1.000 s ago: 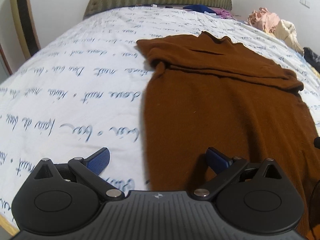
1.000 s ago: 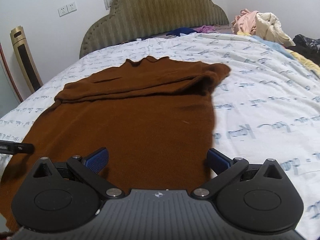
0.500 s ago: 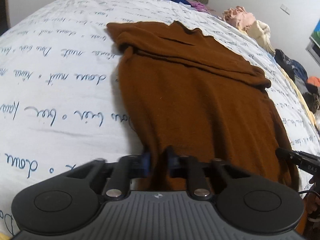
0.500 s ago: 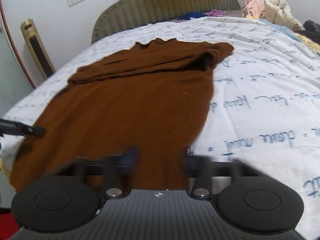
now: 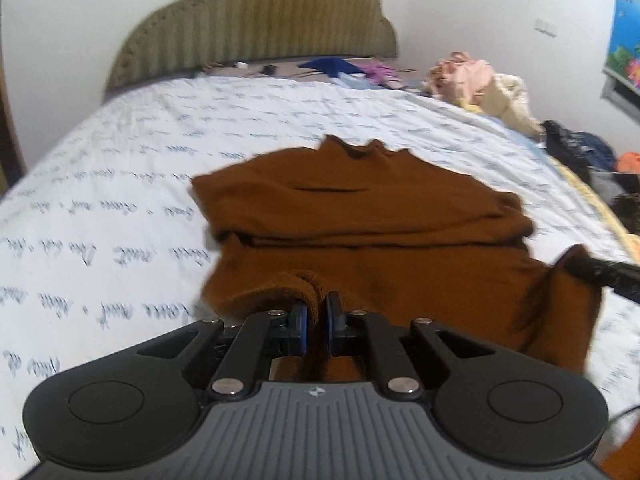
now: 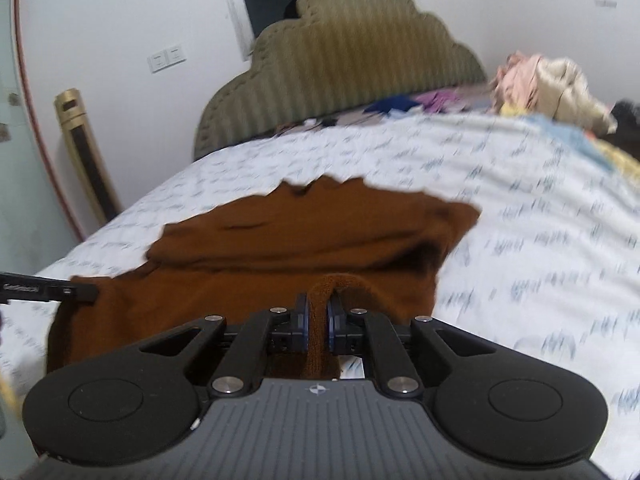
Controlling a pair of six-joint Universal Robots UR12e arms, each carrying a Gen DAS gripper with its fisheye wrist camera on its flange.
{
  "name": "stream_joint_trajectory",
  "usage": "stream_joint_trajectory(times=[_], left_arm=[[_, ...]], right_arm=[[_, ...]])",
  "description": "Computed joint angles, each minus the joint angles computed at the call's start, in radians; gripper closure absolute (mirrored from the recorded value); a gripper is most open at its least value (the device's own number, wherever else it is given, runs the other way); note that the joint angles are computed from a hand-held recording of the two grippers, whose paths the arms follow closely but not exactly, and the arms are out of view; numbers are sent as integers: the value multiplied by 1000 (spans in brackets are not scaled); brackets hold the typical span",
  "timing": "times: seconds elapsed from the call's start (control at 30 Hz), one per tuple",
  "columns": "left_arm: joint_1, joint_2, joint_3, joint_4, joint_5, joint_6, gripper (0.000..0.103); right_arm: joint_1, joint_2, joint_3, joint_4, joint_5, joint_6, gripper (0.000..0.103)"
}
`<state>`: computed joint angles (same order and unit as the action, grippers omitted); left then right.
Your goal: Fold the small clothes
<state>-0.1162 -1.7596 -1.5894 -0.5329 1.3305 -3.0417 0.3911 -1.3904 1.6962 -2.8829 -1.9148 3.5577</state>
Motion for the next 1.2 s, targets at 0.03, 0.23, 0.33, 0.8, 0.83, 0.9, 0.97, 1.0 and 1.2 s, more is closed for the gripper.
stream_joint_trajectory(times=[0.03,0.23,0.33,0.8,0.83,0.9,0.97,1.0,1.2], left_arm=[[-5,-12,11,-4,22,2,94],[30,-38,36,-125,-53,-64,90],[62,-21,10,-141,-125,-92,74],[149,85,-139,-179,-357,15,42],[143,83,-138,-187,-355,22,56],[125,79,-132,-206,-321,39,79],[110,84,-136,-184,-287,60,91],[109,90,-141,-168,-293,71,92],[145,165,-197,-15,-422,133,92]], right_arm=[[-1,11,-11,12,-26,-7,90],[-18,15,-1,83,-43,93,50],[-22,-9,42,59,-10,130,46],[-6,-66,140,26,229,213,50],[3,-56,127,35,212,199,55],[16,-43,106,62,180,170,72],[22,-37,95,69,169,158,87],[21,-39,97,60,176,156,88],[9,-96,137,-86,214,136,88]])
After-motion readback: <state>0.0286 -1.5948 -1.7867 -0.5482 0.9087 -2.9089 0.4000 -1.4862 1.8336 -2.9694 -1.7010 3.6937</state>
